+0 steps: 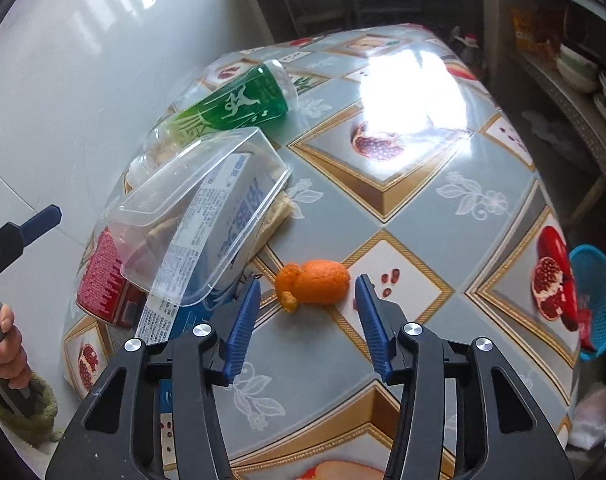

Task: Collect trash
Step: 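Grasp the orange tangerine peel with the right gripper, then grasp the clear plastic food container with the left gripper while the right gripper holds the peel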

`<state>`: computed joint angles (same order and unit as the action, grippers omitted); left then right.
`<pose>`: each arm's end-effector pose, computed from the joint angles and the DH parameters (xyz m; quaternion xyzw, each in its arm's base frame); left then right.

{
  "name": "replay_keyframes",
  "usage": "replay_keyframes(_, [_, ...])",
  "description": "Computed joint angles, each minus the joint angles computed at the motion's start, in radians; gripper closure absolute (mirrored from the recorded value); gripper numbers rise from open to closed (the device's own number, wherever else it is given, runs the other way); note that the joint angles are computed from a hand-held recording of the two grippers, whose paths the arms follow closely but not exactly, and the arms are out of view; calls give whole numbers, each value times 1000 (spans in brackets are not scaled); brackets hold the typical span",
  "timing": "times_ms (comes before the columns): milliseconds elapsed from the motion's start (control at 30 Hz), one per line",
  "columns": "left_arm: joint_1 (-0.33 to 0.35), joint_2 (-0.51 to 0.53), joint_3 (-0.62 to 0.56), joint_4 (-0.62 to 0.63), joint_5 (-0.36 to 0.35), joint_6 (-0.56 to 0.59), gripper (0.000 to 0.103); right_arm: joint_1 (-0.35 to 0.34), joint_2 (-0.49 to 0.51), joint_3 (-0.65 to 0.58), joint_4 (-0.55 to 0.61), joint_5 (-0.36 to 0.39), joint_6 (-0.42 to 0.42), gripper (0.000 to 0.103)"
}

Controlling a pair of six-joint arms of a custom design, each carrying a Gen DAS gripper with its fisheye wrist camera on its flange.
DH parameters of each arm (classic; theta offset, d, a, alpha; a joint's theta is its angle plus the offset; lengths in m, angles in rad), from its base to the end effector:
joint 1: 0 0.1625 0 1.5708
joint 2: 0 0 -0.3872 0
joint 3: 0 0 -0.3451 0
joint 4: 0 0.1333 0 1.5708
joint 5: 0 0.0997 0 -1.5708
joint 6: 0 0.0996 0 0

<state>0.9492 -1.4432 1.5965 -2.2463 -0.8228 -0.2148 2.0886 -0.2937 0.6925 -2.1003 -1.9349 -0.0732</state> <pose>-0.1354 -0.5342 0.4803 0.0893 0.8998 -0.3629 0.2249 0.4808 -0.6464 0.0613 0.2745 -0.9423 0.1025 0.1621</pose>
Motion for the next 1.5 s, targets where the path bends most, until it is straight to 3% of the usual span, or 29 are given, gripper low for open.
replay_keyframes(367, [40, 51, -63, 29, -61, -6, 5, 7, 34, -27, -2, -70, -63, 77])
replay_keyframes(567, [53, 112, -139, 85, -84, -12, 5, 1, 16, -4, -20, -74, -39, 87])
replay_keyframes(1033, [121, 353, -471, 433, -19, -134, 6, -22, -76, 138, -89, -63, 32, 90])
replay_keyframes(1333, [135, 416, -587, 543, -42, -183, 6, -26, -100, 183, -138, -48, 29, 90])
replay_keyframes(1500, [152, 457, -666, 608, -98, -218, 6, -31, -108, 196, -149, -39, 32, 90])
